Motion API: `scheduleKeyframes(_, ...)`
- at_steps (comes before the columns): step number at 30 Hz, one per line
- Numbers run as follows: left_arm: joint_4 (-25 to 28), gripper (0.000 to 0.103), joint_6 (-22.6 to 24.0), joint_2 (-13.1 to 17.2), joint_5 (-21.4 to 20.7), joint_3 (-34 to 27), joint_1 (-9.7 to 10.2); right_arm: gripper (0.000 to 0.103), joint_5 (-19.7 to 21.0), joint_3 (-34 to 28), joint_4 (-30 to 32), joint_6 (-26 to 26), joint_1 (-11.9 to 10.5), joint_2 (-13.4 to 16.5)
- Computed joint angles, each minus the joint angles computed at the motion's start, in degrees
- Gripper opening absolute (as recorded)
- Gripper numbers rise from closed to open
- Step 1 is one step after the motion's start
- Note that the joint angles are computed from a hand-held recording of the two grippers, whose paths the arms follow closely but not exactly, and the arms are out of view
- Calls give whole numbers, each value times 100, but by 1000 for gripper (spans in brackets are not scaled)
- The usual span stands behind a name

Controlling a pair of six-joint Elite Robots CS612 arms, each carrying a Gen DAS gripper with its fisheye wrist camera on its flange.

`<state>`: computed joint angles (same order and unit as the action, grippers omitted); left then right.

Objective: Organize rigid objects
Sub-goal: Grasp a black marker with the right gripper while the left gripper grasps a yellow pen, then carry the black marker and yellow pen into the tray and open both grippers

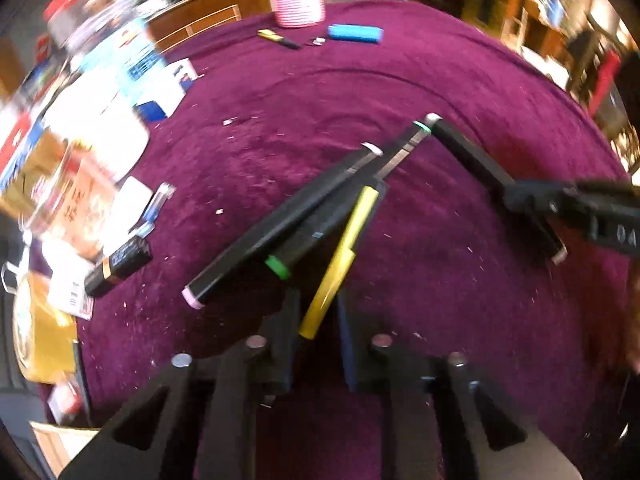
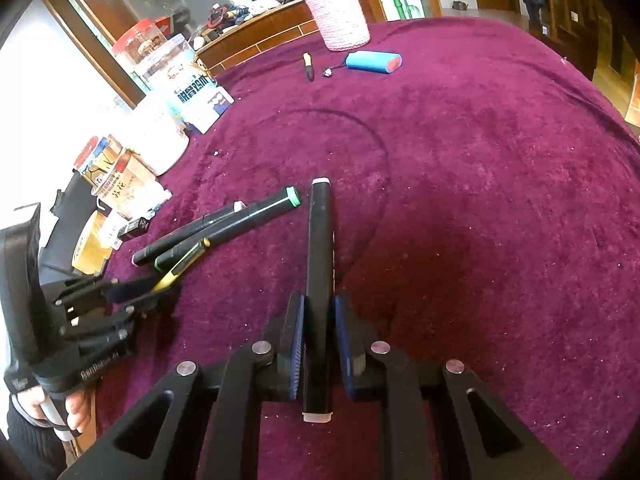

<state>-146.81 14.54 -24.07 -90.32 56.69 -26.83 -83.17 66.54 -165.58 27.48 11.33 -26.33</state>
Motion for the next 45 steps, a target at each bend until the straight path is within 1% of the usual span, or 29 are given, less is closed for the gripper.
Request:
scheduleKeyframes(3, 181, 15, -58, 23, 77, -94, -17, 16, 49, -15, 31, -9, -4, 6)
scheduleKeyframes(5, 192, 14, -85, 15, 127, -86, -26, 16, 26, -18, 59, -45, 0, 4)
scheduleKeyframes(7, 60, 8, -147, -55, 172, 55, -47, 16, -7, -21, 68, -98, 8, 6)
scheduleKeyframes(8, 55, 8, -256, -74, 141, 79, -39, 16, -13, -21, 64, -117, 10, 7)
scheduleKeyframes(10, -35, 8, -578, -216, 49, 307, -25, 16, -24, -24, 63, -157, 12, 8)
scheduleKeyframes(12, -185, 8, -725, -376, -183, 577, -5, 16, -69, -46, 61, -220, 23, 23)
scheduleKeyframes(13, -334, 8, -786, -480, -297, 770, 0, 16, -87, -50, 61, -240, 29, 25)
scheduleKeyframes(16, -835, 8, -1134, -818, -432, 1405, -4, 15, -114, -23, 24, -254, 38, 11)
scheduleKeyframes(17, -1113, 8, -1320, -962, -468, 1697, -3, 15, -129, -1, -27, -231, 39, 5)
scheduleKeyframes(19, -1484, 8, -1621, -1150, -457, 2087, -6, 15, -211, 55, -163, -201, 49, -20)
scheduleKeyframes(21, -1895, 8, -2017, -1330, -573, 2477, 33, 15, -181, 181, -404, -142, 59, -83)
scheduleKeyframes(22, -2131, 8, -2205, -1438, -451, 2709, 34, 15, -198, 218, -467, -147, 80, -111)
scheduleKeyframes(24, -2465, 8, -2474, -1585, -369, 3014, 74, 16, -208, 349, -633, -194, 154, -202)
scheduleKeyframes(27, -2870, 8, -2902, -1806, -281, 3430, 200, 16, 45, 508, -834, -434, 325, -335)
scheduleKeyframes(31, -3045, 8, -3183, -1994, 147, 3756, 329, 16, 484, 489, -940, -834, 604, -401)
scheduleKeyframes(32, -3064, 8, -3244, -2020, 184, 3807, 372, 16, 632, 455, -928, -905, 654, -394)
scheduleKeyframes(33, -3073, 8, -3319, -2046, 218, 3859, 415, 16, 802, 384, -876, -1028, 717, -376)
scheduleKeyframes(35, -3134, 8, -3434, -2078, 351, 3958, 495, 16, 983, 191, -695, -1325, 868, -317)
scheduleKeyframes(39, -3226, 8, -3734, -2088, 386, 4088, 671, 17, 1150, -249, -153, -1813, 1120, -132)
scheduleKeyframes(43, -3183, 8, -3925, -2045, 376, 4104, 785, 17, 1130, -671, 302, -2062, 1270, 65)
scheduleKeyframes(45, -3179, 8, -3946, -2008, 402, 4083, 818, 17, 1038, -908, 515, -2152, 1332, 187)
